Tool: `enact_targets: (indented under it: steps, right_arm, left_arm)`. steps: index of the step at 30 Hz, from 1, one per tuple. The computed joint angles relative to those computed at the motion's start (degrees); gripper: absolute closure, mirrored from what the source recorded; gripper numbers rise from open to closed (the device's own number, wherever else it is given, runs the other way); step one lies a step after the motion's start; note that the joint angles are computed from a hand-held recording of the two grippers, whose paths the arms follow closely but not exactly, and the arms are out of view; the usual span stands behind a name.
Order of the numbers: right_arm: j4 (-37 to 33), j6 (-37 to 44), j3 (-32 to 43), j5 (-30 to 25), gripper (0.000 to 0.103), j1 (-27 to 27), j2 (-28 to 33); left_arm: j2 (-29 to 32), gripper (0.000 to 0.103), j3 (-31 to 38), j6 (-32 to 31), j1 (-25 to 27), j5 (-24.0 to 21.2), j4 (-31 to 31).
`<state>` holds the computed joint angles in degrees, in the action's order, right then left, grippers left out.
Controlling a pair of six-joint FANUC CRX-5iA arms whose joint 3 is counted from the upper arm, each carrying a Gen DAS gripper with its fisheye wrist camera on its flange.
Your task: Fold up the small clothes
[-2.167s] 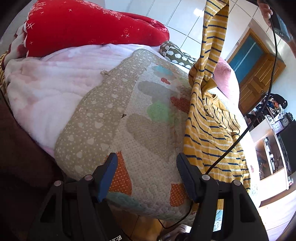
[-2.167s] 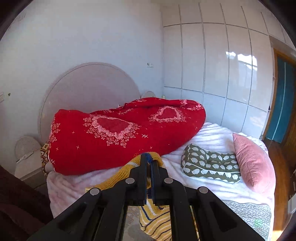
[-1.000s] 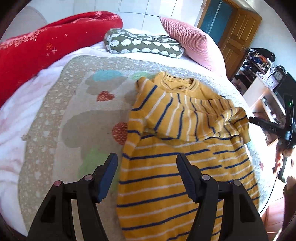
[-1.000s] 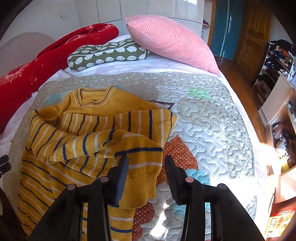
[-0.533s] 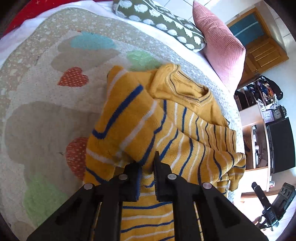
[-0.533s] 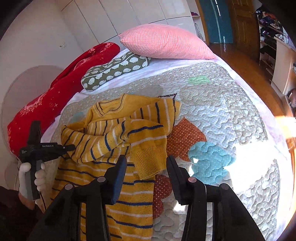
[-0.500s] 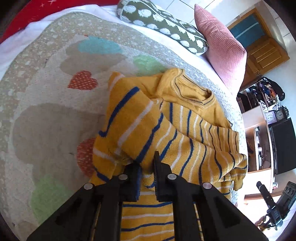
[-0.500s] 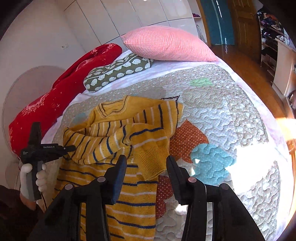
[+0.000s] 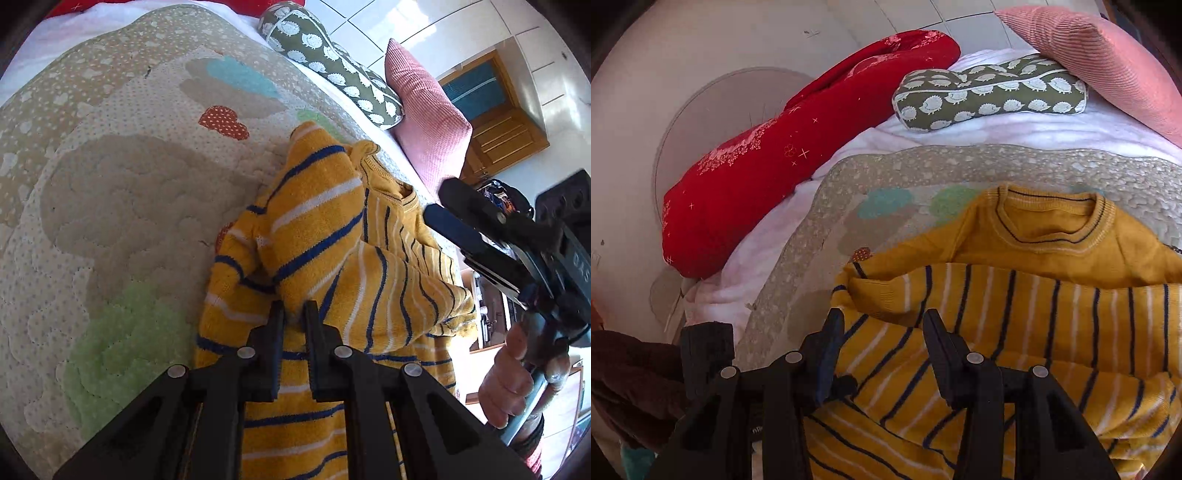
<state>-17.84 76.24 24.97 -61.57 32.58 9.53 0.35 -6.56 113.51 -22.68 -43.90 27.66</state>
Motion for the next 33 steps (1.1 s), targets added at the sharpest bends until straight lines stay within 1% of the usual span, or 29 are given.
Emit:
enact_targets:
  steps: [2,3,4,5,6,7,8,11,13,14,16,18,19,20,22,24,25,26,27,29,31,33]
  right_arm:
    - [-0.7,-0.5,4.4,-1.7,0.058,0.8,4.3]
    - [-0.3,-1.7,6.3,-2.8,0.066,1.2,6.2]
    - [0.7,-3.8,8.3,-4.3,0.076,2.0,8.2]
    - [1.0,-5.6,10.6,-6.9,0.082,2.2,10.3]
    - [-0.1,-6.5,12.6,-9.3,0.093,2.0,12.1]
    - [-2.6,-6.3,14.1,-10.8,0.097,1.4,13.3]
    - [-4.6,-5.5,14.5,-10.5,0.097,1.1,13.6]
    - [-8.3,-2.4,13.5,-5.4,0.096,0.4,12.2]
    - [-13.8,-0.9,13.8,-3.6,0.096,-1.6,11.5]
    - [-14.0,-0.7,13.5,-2.4,0.096,-1.8,11.0]
    - [-7.9,-3.0,12.5,-1.0,0.096,0.0,9.9]
    - [0.7,-7.6,12.7,-3.4,0.096,2.5,10.4]
    - [2.6,-8.1,13.1,-5.1,0.096,3.1,10.7]
    - [3.1,-7.5,13.5,-6.8,0.096,3.2,11.0]
    - [4.8,-6.2,14.1,-10.0,0.095,4.0,11.9]
    - [4.7,-5.8,14.0,-11.5,0.095,4.3,12.8]
    - [2.3,-6.0,15.1,-13.3,0.095,3.6,13.8]
    - [-0.1,-5.9,15.3,-13.7,0.096,3.1,14.0]
    - [-1.0,-5.1,15.1,-13.2,0.098,3.3,13.9]
    - [-1.9,-3.1,16.2,-13.6,0.099,4.1,14.4]
    - [0.3,-2.7,17.6,-15.0,0.099,5.7,15.4]
    - [4.4,-3.9,17.0,-14.7,0.099,7.2,15.5]
  left_arm:
    - [-0.4,0.093,-2.8,-4.2,0.5,2.3,5.1]
    - [-0.5,0.093,-3.9,-6.2,0.7,3.1,7.4]
    - [-0.7,0.093,-4.8,-7.9,0.8,3.7,9.2]
    - [-0.7,0.093,-5.3,-9.2,0.8,4.2,10.5]
    - [-0.7,0.093,-5.8,-10.2,0.9,4.4,11.6]
    - [-0.8,0.093,-6.0,-10.9,0.8,4.8,12.0]
    - [-1.0,0.093,-6.3,-11.4,0.8,5.4,12.1]
    - [-0.8,0.093,-5.5,-11.3,0.6,5.0,11.1]
    - [-0.4,0.093,-4.3,-10.8,0.4,4.3,9.6]
    - [-0.5,0.093,-3.9,-10.5,0.3,4.1,8.6]
    - [-0.9,0.093,-3.6,-10.1,0.0,4.3,6.9]
    - [-1.3,0.093,-4.0,-10.1,-0.1,4.7,6.7]
    - [-1.5,0.093,-4.5,-10.8,-0.1,4.8,7.7]
    - [-1.8,0.093,-5.6,-12.0,0.1,5.0,9.5]
    - [-2.7,0.093,-8.2,-15.7,0.3,6.0,14.8]
    - [-3.6,0.093,-10.3,-18.1,0.4,6.3,18.6]
    - [-3.8,0.093,-10.7,-18.2,0.5,6.4,19.1]
    - [-4.0,0.093,-10.7,-17.7,0.6,6.4,18.8]
    - [-4.1,0.093,-10.6,-17.0,0.7,6.1,18.1]
    - [-4.3,0.093,-10.7,-15.9,0.8,6.2,17.5]
    - [-4.0,0.093,-10.9,-16.3,0.9,6.1,18.6]
    - [-4.2,0.093,-11.9,-17.3,0.9,6.2,20.6]
